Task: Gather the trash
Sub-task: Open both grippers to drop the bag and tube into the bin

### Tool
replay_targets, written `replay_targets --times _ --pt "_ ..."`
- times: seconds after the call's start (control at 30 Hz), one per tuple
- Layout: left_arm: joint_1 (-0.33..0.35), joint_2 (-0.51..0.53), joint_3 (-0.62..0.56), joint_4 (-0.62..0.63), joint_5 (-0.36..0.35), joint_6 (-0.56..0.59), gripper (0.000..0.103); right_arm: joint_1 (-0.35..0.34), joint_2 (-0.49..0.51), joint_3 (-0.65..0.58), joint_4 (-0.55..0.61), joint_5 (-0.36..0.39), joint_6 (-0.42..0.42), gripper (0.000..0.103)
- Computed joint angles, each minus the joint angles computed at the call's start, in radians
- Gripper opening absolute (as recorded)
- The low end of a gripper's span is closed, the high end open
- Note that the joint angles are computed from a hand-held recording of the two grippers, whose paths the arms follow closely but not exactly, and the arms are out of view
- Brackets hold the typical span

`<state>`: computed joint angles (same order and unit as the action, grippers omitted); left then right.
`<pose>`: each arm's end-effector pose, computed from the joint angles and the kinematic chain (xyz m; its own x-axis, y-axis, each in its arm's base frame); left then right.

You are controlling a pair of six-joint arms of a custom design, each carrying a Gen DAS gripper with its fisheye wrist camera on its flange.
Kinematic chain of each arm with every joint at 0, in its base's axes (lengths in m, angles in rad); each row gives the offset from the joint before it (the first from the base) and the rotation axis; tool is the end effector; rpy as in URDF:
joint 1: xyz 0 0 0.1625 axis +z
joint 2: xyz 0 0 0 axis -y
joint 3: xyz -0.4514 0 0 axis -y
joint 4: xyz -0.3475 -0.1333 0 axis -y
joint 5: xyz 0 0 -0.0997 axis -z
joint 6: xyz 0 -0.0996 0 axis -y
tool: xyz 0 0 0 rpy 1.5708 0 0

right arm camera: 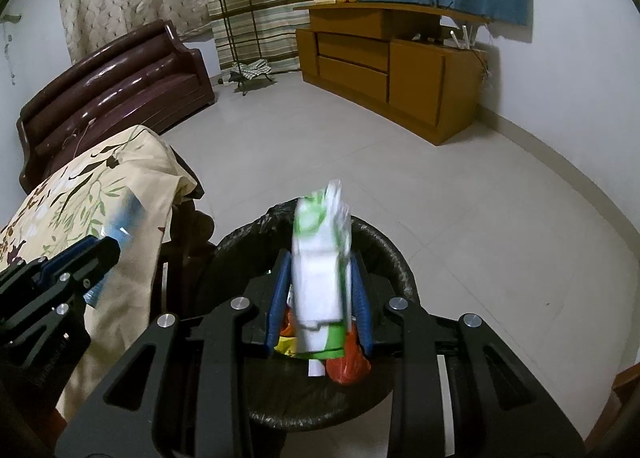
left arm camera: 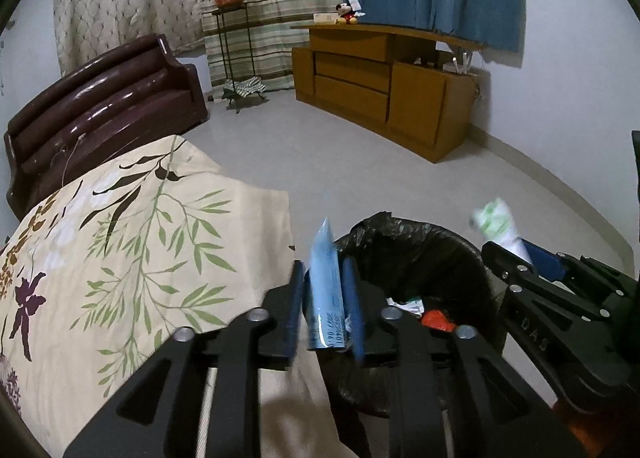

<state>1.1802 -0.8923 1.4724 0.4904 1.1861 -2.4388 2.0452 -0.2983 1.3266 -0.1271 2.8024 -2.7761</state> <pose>-0.0443 -0.5558 0.1946 -0.4904 0.6667 -0.5613 0.8532 0.4986 -0.1532 0.2878 -0.4742 -0.0903 -0.6542 0.5936 0.4687 -0.1332 0.5196 -0.8439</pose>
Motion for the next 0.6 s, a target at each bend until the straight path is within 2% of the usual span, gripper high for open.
replay_targets --times 0.03,0.1,0.2,0.27,0.43,0.6 --pt "0.0 0.0 0.002 -0.004 -0.004 0.0 0.044 -0.004 -0.003 0.005 -0.003 -0.006 0.001 0.039" --pt "-0.003 -0.004 0.011 -0.023 -0.013 -0.001 0.052 -0.007 -0.007 0.014 -0.022 -0.003 -0.002 0.046" --pt "-0.004 -0.009 0.014 -0.028 -0.016 -0.005 0.061 -0.008 -0.009 0.023 -0.037 0.004 -0.001 0.046" --pt "-0.004 -0.011 0.016 -0.029 -0.016 -0.006 0.061 -0.007 -0.011 0.03 -0.043 0.009 0.007 0.048" --pt "-0.006 -0.016 0.018 -0.03 -0.024 -0.011 0.065 -0.004 -0.02 0.047 -0.066 0.036 0.004 0.061" --pt "-0.001 -0.03 0.019 -0.022 -0.027 -0.028 0.067 0.005 -0.012 0.044 -0.028 0.06 0.06 0.067"
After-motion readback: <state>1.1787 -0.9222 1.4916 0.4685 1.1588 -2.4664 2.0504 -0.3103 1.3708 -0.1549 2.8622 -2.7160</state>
